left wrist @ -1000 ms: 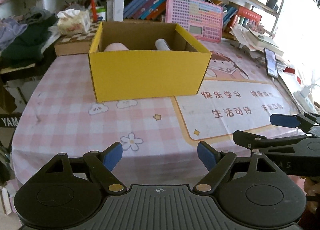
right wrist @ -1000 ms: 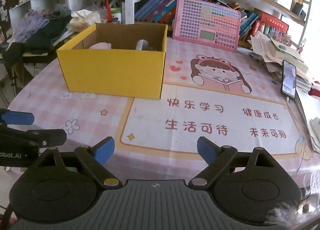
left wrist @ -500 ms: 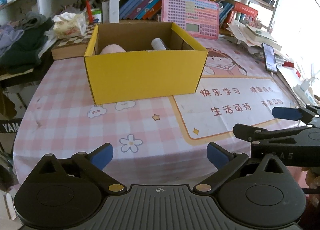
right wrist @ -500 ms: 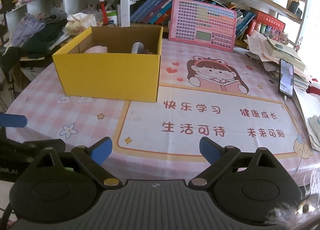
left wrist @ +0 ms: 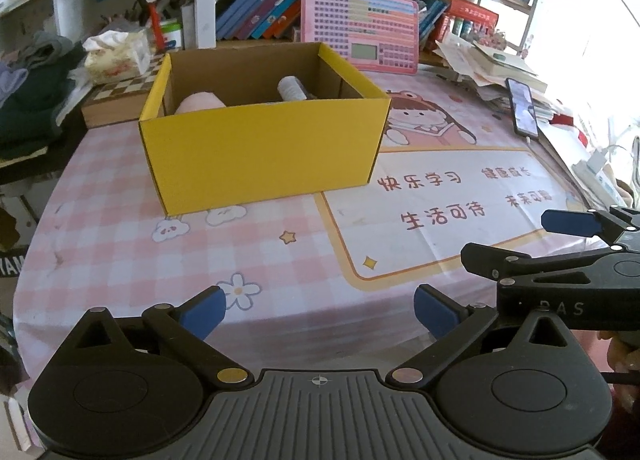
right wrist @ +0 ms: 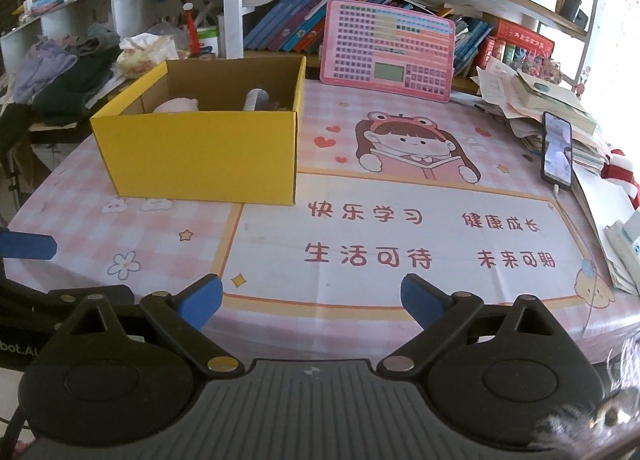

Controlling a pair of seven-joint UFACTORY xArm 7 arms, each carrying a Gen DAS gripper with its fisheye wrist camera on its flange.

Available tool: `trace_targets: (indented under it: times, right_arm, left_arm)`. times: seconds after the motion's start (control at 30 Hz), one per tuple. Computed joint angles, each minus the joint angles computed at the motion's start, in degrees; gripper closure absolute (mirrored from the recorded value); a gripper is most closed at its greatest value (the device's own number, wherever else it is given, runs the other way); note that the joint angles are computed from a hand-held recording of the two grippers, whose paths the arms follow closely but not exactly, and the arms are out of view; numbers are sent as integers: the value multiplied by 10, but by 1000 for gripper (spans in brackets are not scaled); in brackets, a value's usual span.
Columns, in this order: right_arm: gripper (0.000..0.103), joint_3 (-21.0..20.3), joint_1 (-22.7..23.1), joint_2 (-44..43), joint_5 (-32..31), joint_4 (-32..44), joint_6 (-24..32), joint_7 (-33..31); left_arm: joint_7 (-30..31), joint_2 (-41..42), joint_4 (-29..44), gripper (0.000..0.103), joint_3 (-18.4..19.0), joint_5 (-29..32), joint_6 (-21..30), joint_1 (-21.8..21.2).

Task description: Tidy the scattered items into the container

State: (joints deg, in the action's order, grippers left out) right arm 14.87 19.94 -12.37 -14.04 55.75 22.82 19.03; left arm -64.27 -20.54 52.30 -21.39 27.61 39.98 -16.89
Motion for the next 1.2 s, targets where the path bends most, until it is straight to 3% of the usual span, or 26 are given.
trace_targets:
  times: [1.2]
  right_arm:
    - [6, -10, 2, 1, 30, -2, 4, -22]
  left_arm:
    - [-18, 11, 9, 1, -1, -11, 5, -3]
